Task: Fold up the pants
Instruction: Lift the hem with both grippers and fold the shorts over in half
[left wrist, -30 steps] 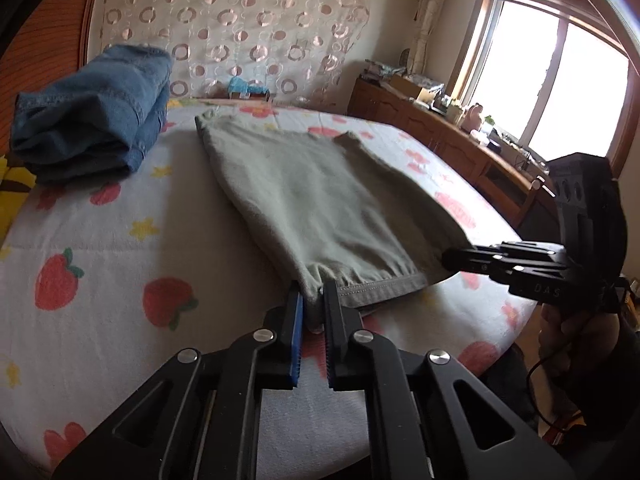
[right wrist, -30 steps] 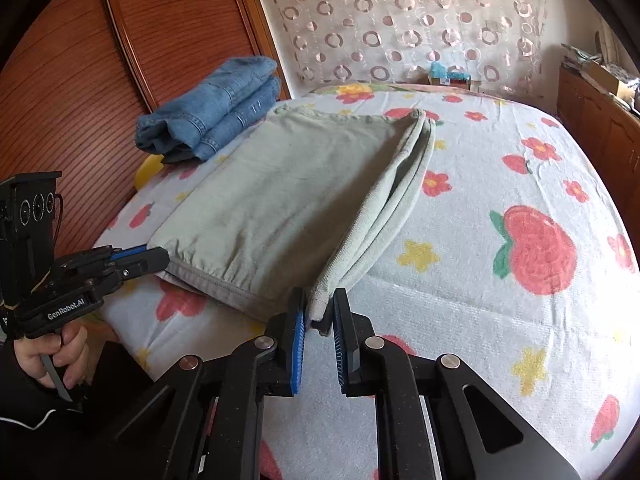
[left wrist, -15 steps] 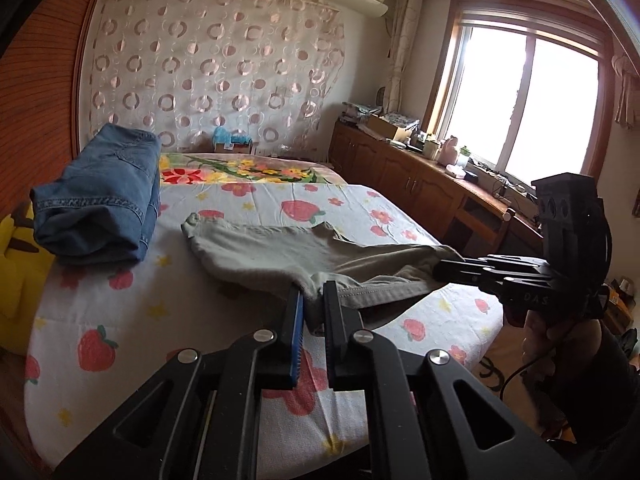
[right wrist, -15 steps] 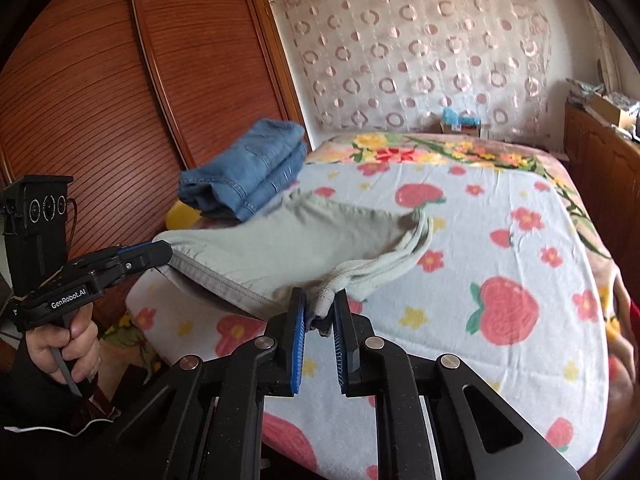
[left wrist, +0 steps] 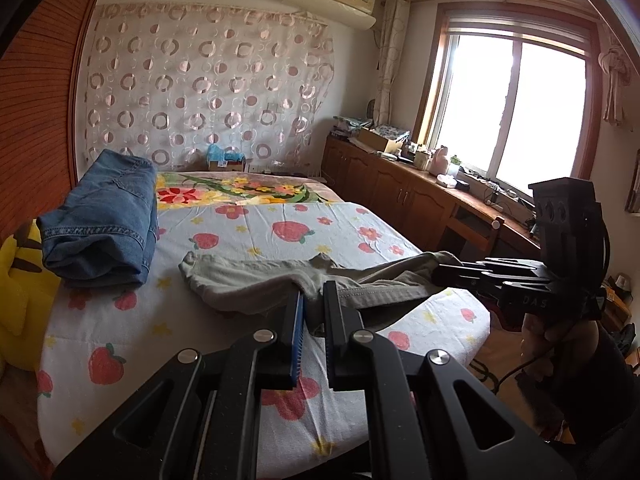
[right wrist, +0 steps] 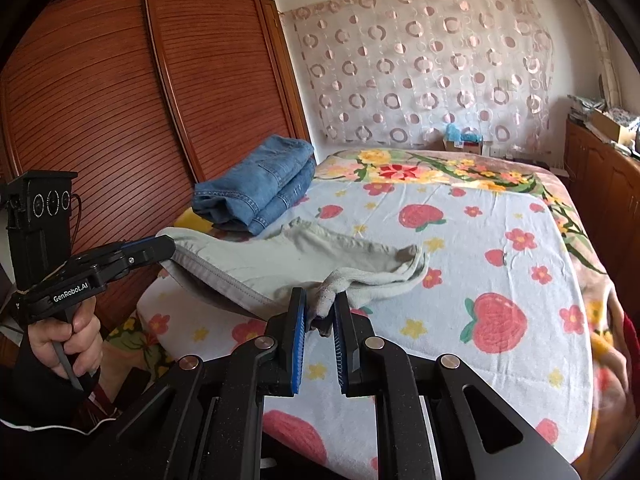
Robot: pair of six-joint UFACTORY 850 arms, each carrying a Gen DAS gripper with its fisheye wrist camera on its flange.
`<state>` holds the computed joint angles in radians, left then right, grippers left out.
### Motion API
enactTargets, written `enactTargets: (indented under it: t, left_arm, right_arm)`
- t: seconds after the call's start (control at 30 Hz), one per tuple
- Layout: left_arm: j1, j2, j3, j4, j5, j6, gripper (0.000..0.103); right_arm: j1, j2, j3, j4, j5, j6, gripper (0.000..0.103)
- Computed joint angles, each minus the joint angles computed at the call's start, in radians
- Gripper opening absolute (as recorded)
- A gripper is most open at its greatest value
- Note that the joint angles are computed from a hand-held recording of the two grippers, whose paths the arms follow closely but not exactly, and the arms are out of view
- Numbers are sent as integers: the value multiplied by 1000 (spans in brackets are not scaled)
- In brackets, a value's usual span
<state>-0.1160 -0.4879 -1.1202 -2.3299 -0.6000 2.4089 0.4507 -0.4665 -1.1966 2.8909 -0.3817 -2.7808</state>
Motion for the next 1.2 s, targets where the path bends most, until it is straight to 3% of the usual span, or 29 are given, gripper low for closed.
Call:
enactTargets:
  t: [0.4, 0.83, 1.2]
  left_arm:
    - [1, 17, 13, -5, -10, 29, 10]
    - [-20, -79, -62, 72, 112, -62, 10]
    - [-10, -107, -118, 60, 113, -68, 10]
  right_arm:
    - [-3, 0, 18, 40, -43, -69, 13]
    - [-12, -82, -82, 9, 52, -22, 13]
    - [-9, -121, -168, 60, 105, -93, 13]
